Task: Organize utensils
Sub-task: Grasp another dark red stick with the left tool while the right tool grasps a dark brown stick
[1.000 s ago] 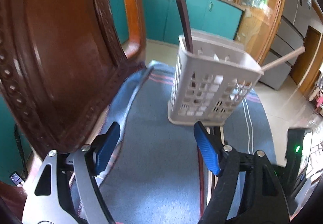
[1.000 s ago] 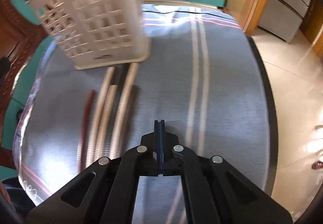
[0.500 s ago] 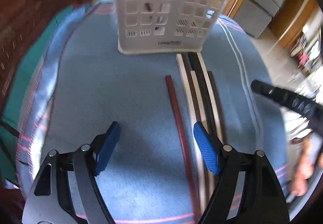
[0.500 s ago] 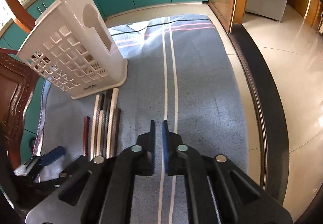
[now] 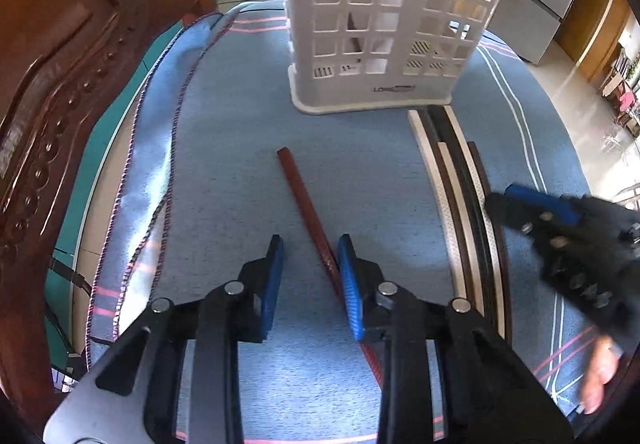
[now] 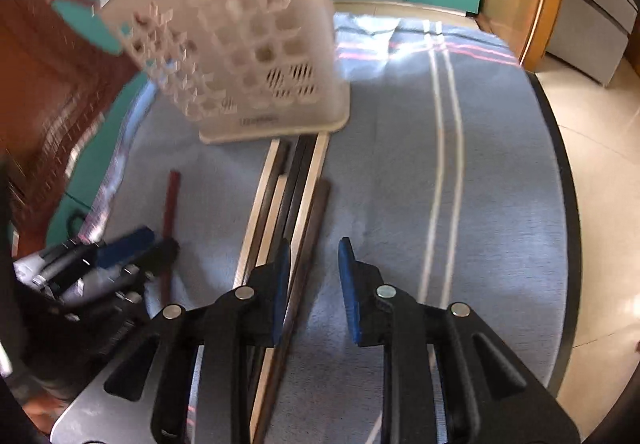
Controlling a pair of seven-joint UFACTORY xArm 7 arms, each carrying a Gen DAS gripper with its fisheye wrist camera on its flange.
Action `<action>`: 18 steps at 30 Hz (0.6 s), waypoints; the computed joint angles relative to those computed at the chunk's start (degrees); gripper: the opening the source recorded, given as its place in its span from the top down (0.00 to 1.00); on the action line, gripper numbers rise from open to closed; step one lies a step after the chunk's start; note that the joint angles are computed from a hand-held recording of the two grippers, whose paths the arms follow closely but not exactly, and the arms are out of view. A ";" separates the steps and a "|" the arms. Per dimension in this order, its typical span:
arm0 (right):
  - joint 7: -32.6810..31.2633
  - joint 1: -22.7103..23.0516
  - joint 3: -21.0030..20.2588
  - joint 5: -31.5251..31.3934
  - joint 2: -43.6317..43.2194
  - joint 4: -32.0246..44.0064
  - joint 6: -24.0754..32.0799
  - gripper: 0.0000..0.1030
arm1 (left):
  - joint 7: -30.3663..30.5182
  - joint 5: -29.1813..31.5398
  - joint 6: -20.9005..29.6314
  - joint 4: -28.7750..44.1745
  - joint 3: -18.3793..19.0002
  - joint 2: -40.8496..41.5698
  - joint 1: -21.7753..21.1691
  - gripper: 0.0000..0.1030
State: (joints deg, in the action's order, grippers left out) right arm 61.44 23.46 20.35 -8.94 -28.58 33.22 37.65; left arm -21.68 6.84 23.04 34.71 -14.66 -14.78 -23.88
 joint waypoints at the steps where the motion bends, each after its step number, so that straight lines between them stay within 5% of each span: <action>1: 0.23 -0.04 0.30 -0.22 0.26 -0.01 -0.13 0.76 | 0.06 0.17 0.03 0.01 0.02 -0.01 0.09 0.72; 10: 2.45 0.13 0.88 -1.35 1.55 -0.05 -3.58 0.75 | -2.19 2.46 0.07 0.10 -1.32 0.32 0.61 0.69; 14: 2.78 0.25 -0.01 -0.27 0.33 -0.54 -2.73 0.91 | -3.08 3.44 -0.24 -0.02 -1.39 0.56 0.55 0.67; 18: 1.50 0.01 -0.96 0.76 -1.97 -1.20 1.70 0.92 | -4.03 4.61 -0.16 0.10 -1.53 0.69 0.71 0.63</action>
State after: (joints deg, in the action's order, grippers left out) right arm 62.94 23.47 19.39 -8.18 -30.55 32.02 39.35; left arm -25.71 11.45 22.87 34.81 -16.19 -14.08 -23.17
